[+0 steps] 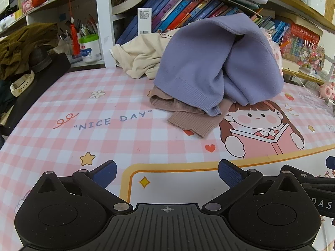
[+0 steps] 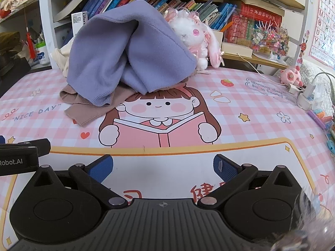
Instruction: Fold clothes
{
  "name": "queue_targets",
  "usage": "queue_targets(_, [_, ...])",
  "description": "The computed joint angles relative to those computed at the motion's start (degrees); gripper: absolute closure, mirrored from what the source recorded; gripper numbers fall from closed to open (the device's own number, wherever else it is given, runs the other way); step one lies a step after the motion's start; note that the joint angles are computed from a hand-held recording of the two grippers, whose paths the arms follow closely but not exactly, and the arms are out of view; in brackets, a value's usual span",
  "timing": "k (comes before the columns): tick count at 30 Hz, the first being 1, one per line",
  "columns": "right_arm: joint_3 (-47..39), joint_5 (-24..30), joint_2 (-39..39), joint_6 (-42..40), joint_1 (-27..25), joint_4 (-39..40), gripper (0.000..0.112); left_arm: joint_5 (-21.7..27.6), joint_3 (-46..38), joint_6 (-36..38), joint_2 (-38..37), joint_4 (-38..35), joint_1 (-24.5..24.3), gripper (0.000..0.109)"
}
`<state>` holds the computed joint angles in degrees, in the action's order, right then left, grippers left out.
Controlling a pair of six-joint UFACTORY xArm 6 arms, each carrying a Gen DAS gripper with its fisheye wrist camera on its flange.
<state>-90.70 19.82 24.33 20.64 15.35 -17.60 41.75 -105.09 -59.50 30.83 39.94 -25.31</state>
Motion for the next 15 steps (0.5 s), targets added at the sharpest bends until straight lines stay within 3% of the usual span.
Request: queue_targets(15, [-0.85,0.89,0.60,-0.12,0.12,0.25,0.009,-0.73,1.09,0.11,-0.34,-0.43,0.33,0.006])
